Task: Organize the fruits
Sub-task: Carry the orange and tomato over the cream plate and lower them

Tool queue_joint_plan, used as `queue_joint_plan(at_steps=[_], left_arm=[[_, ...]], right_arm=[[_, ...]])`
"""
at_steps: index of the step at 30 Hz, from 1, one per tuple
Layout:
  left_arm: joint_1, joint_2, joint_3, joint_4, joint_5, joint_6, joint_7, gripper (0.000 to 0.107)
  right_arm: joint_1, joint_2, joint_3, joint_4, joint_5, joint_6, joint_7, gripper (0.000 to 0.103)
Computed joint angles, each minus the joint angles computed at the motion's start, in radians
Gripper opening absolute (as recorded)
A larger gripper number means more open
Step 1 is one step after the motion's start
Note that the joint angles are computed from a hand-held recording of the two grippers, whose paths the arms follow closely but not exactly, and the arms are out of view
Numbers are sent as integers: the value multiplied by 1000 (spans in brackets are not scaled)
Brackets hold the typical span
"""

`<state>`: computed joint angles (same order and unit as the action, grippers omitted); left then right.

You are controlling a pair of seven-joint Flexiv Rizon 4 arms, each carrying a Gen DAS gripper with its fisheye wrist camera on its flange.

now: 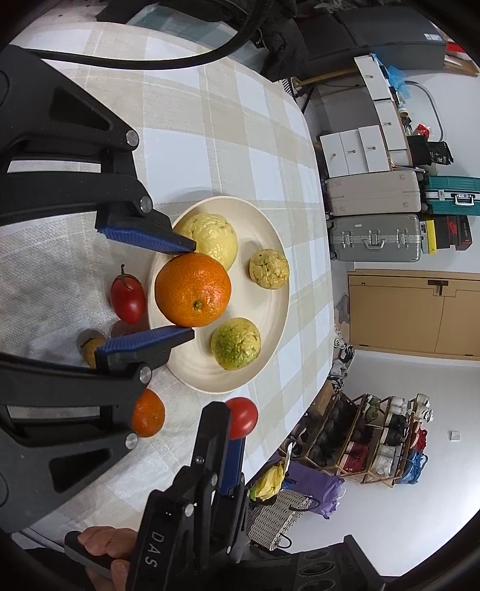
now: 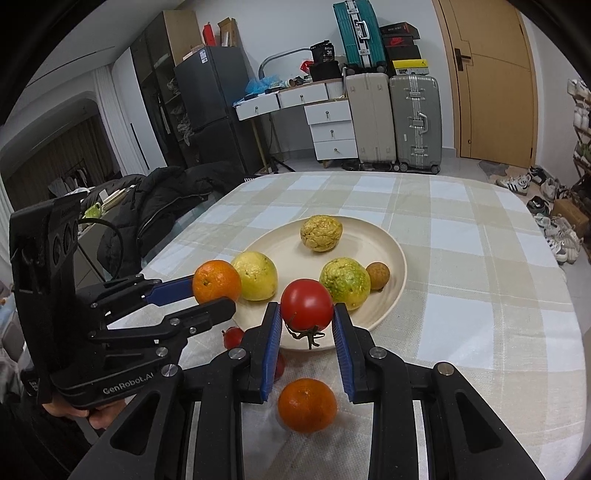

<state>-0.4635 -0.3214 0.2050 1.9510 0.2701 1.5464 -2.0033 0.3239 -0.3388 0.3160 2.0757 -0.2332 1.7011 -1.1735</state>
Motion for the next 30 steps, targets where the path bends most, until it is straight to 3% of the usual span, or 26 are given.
queue_joint_plan(at_steps=[8, 17, 20, 30], left_arm=[[6, -31, -14, -29, -21, -6, 22, 37], [-14, -71, 5, -71, -31, -23, 51, 37], [-15, -84, 5, -84, -32, -38, 54, 37], [-3, -124, -12, -122, -31, -86, 74, 37]], right_arm=[[-61, -49, 73, -61, 22, -63, -44, 29], [-8, -72, 20, -108, 44, -128, -66, 29], [-57, -94, 83, -136, 84, -154, -109, 29], [-42, -120, 76, -177, 138, -208, -168, 29]])
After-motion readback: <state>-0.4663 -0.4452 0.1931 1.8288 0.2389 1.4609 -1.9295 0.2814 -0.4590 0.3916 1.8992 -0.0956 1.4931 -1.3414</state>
